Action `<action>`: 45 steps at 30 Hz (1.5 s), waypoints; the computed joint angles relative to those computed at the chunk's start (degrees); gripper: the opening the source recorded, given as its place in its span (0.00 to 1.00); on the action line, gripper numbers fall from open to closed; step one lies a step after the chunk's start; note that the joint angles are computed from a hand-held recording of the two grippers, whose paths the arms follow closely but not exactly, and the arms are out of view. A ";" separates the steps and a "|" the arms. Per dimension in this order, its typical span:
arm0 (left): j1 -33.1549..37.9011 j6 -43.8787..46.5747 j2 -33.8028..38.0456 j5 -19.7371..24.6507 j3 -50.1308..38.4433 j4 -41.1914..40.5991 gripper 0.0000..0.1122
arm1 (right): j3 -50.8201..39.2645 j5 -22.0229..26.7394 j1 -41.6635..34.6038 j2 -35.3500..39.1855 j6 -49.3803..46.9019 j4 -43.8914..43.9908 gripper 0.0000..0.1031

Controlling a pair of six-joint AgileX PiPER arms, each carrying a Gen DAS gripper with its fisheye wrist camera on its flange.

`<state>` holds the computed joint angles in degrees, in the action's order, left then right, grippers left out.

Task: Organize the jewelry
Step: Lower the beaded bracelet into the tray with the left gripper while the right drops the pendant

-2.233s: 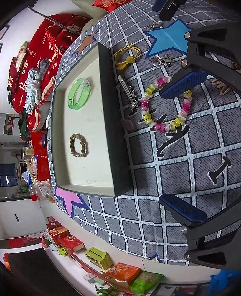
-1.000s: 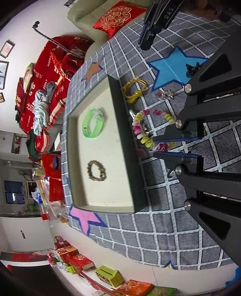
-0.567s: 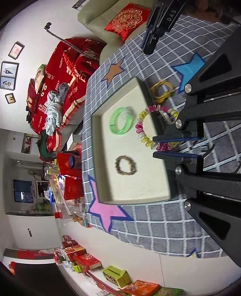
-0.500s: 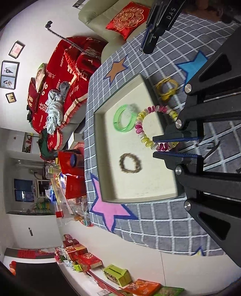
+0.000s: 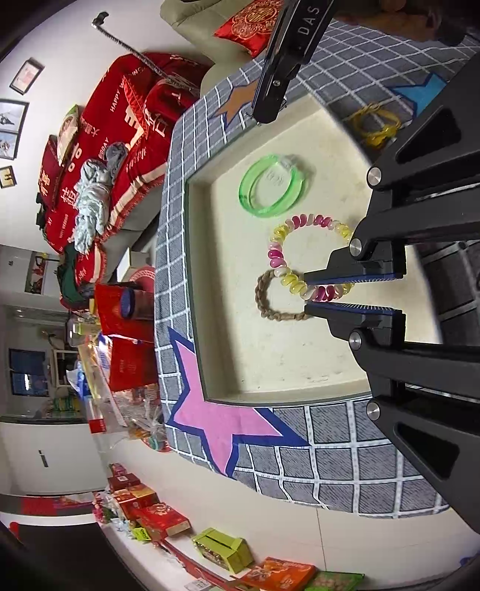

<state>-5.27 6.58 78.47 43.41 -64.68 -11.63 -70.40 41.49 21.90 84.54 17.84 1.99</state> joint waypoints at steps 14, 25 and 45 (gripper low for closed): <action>0.03 -4.72 10.55 -1.25 -6.09 5.69 0.24 | -7.62 0.09 -1.22 13.00 -1.85 1.56 0.18; -3.16 -11.69 11.80 -2.78 -5.17 15.01 0.24 | -8.51 -0.11 -0.92 15.08 -0.17 -2.09 0.19; -5.31 -19.18 7.58 -7.51 -0.53 22.24 0.24 | 0.32 -6.00 -2.38 4.11 -0.82 5.32 0.60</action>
